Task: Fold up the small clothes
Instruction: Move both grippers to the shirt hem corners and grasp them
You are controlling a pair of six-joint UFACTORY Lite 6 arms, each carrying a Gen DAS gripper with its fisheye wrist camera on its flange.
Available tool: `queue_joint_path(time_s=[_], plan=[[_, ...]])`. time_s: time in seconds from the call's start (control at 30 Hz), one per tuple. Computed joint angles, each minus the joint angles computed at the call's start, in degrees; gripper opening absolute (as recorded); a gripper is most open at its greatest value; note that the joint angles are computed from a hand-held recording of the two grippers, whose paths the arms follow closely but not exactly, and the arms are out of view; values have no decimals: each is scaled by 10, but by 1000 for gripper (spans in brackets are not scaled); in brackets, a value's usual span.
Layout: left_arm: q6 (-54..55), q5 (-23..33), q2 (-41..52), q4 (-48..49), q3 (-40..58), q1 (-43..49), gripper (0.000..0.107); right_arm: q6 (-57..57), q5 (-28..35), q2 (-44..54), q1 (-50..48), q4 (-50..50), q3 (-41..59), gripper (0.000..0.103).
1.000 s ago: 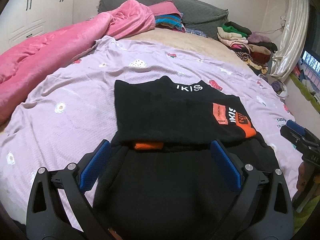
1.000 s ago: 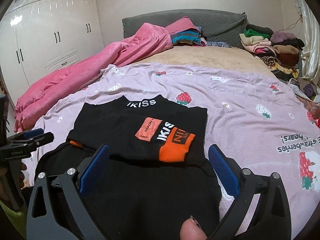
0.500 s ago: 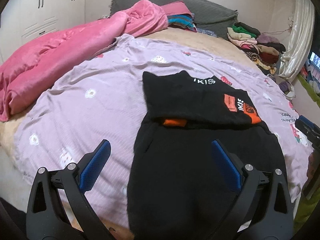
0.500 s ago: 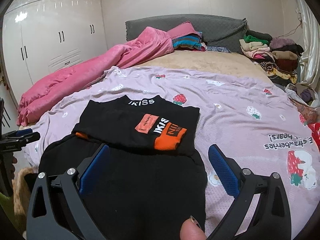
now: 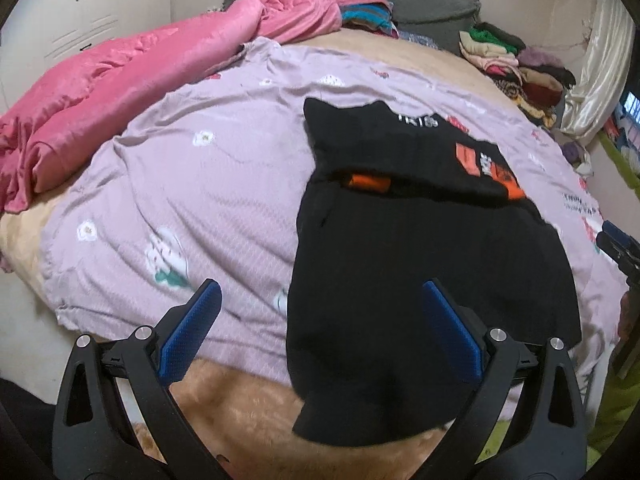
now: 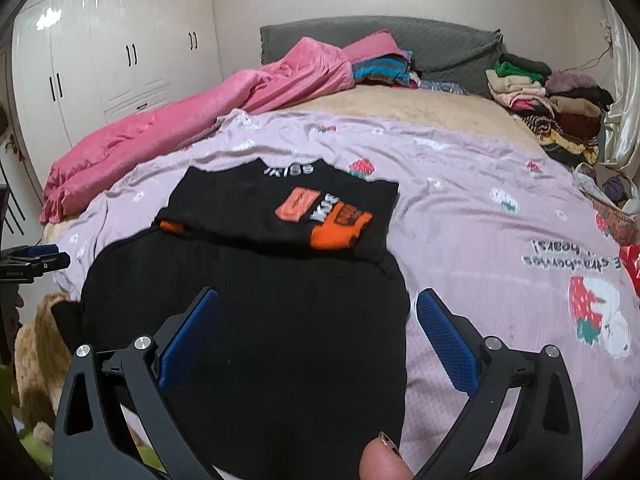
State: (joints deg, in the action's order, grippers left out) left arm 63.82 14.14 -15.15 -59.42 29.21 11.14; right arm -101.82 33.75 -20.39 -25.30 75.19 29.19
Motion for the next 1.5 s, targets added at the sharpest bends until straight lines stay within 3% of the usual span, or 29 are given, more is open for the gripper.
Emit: queue_joint_path(time_s=[0.37,0.53,0.6,0.7,0.87,1.2,1.23,1.27,1.3,1.37,1.43,1.5], plan=[[-36,-23,-14,50,-61,-21,92,-36,23,5,-67,-28,-40,98],[-99,-23,-31,118,-79,-31,77,-57,40,10,-107,-39,-50,98],[-72,-8,-32,97,-85,-27,65,-67,45,12,-120,-42,-57,98],[-18,6,-18,44,-95,-22,60,-70,55,9,-139,-62,-65,98],[-30,-18,-25,46,-114,-43,59,-80,61,8,-168,-99,-80,98],[-5,-1,-15,12,-113,-39,33,-76,48,91,-214,-198,-81,97],[1,-1,-11,6,-112,-36,30,-73,35,103,-212,-201,-79,92],[17,0,-6,-8,-110,-29,24,-73,26,121,-212,-201,-73,79],[44,5,-1,-32,-109,-17,19,-74,20,133,-213,-199,-71,75],[90,25,5,-69,-107,11,15,-89,10,143,-219,-186,-69,50],[101,37,5,-75,-106,25,12,-86,32,135,-234,-197,-65,26],[114,53,1,-86,-107,42,9,-88,49,117,-244,-205,-62,13]])
